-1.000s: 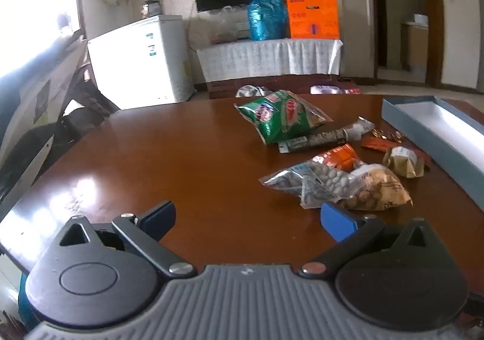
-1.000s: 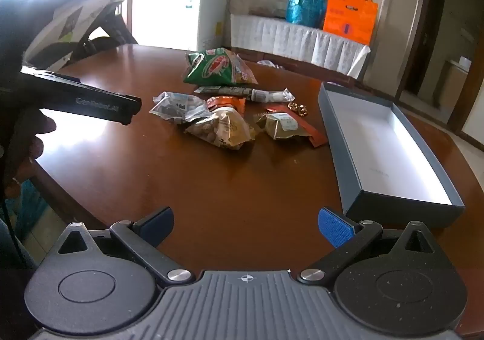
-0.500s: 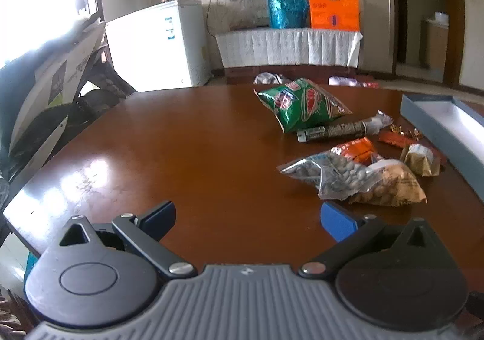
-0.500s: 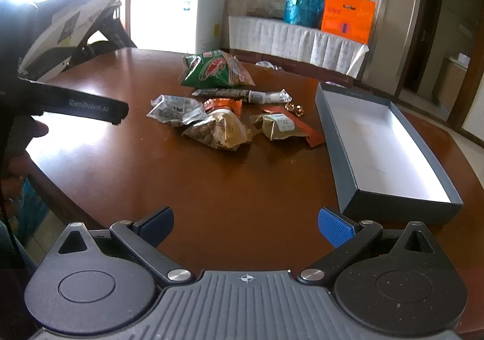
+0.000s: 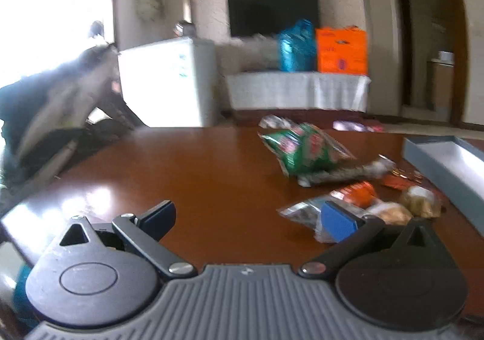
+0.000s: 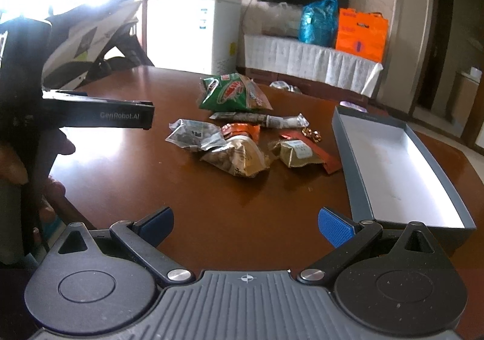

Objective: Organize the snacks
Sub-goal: 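Move both tools forward over the pile of snack packets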

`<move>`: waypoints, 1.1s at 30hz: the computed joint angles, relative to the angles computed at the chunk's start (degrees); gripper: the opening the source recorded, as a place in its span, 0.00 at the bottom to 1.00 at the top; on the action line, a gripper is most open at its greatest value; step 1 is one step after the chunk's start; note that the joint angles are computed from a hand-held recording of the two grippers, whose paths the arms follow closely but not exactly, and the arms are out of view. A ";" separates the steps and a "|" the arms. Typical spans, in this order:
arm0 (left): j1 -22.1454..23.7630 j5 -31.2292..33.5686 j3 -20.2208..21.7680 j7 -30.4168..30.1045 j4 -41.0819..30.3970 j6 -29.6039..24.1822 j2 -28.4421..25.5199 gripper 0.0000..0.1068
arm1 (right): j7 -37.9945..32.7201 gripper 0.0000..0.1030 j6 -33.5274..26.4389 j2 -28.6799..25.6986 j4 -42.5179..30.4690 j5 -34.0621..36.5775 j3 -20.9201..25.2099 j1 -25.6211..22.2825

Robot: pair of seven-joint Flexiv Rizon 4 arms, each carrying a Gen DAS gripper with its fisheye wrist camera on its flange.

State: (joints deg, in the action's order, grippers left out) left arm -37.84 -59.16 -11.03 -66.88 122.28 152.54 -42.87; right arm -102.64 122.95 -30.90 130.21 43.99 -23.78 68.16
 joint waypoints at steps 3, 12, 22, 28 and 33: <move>-0.50 -3.58 -0.28 6.65 -2.23 -3.83 0.10 0.96 | 1.04 1.00 0.94 0.20 -0.56 -2.75 3.55 -4.37; 0.66 -1.05 0.30 8.73 -7.03 -10.02 -2.11 0.96 | 3.71 1.00 0.88 -0.63 -4.02 -5.03 7.32 -12.13; 2.88 14.44 3.21 5.55 -4.27 -15.11 -0.97 0.95 | 4.07 0.97 0.97 -2.38 -5.79 -10.77 10.08 -15.80; 4.01 18.63 4.85 1.70 -3.87 -19.94 -0.40 0.85 | 2.56 0.89 2.57 -3.83 -6.43 -14.76 12.27 -18.32; 1.61 16.99 7.44 3.65 -5.94 -21.41 -1.79 0.85 | -1.55 0.85 4.82 -6.72 -8.35 -13.90 10.20 -16.78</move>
